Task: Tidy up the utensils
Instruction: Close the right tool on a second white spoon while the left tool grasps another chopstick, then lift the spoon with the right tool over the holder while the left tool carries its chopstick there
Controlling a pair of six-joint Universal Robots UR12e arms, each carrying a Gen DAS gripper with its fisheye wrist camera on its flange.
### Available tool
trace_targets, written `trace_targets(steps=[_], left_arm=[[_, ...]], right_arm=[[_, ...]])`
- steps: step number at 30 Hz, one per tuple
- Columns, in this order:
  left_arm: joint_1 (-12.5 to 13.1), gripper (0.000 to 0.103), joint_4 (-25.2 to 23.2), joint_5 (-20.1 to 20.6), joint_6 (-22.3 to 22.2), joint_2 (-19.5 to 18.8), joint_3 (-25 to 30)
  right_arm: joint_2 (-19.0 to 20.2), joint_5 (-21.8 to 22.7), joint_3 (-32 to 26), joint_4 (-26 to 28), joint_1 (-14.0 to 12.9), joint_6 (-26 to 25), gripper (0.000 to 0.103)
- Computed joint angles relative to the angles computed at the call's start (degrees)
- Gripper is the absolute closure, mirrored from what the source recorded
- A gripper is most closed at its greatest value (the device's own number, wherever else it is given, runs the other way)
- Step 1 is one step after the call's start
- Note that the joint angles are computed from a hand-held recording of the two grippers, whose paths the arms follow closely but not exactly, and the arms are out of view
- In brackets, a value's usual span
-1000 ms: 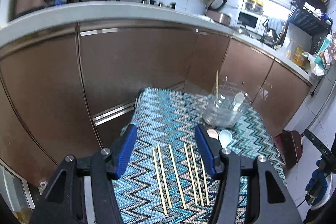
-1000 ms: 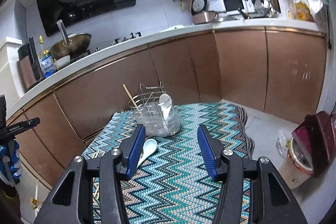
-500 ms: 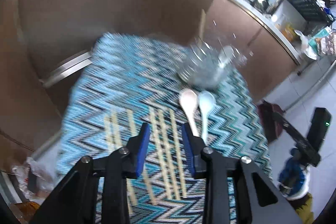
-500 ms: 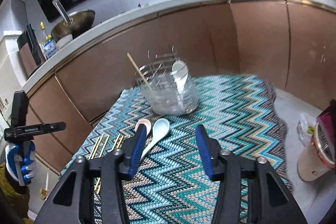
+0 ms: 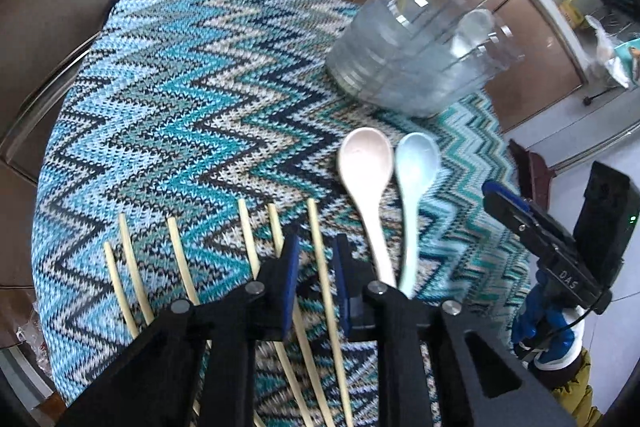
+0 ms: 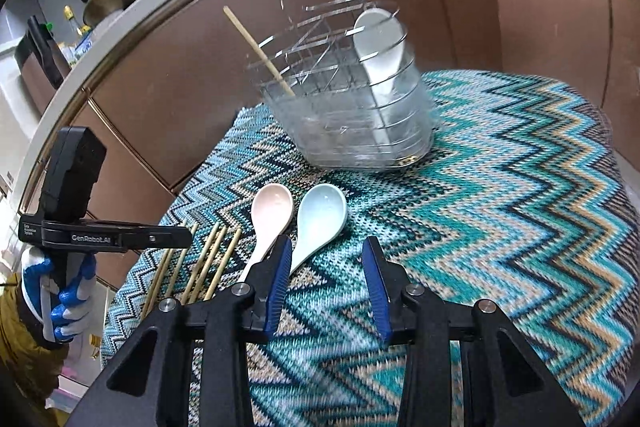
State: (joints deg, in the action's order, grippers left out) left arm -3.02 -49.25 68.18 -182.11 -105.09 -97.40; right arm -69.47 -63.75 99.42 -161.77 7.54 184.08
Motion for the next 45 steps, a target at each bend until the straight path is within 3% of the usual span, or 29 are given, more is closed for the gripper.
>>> trace_targets(steps=[9,17,26,33,45], left_arm=[[-0.2,0.088,-2.3,2.4,-0.7,-2.0,1.5],[0.0,0.088,-3.4,2.0,-1.5,-2.8,2.1],[-0.6,0.098,-1.7,3.9,-5.0,-3.1,2.1],[-0.3,0.098,2.3,2.1,-6.8,-1.0,-0.4],[1.2,0.098,10.8,-2.0,-7.0,6.7,-7.4]], right_arm=[[3.6,2.5,-4.3,4.8,0.1,-1.7,0.065],[6.3,4.8,-8.1,8.9,0.2,-2.7,0.067],[7.9,3.4,-10.3,12.0,1.1,-5.6,0.092],[4.9,0.7,-6.7,7.5,1.4,-6.2,0.094],[-4.1,-3.0,2.4,-0.5,1.3,-5.5,0.096]])
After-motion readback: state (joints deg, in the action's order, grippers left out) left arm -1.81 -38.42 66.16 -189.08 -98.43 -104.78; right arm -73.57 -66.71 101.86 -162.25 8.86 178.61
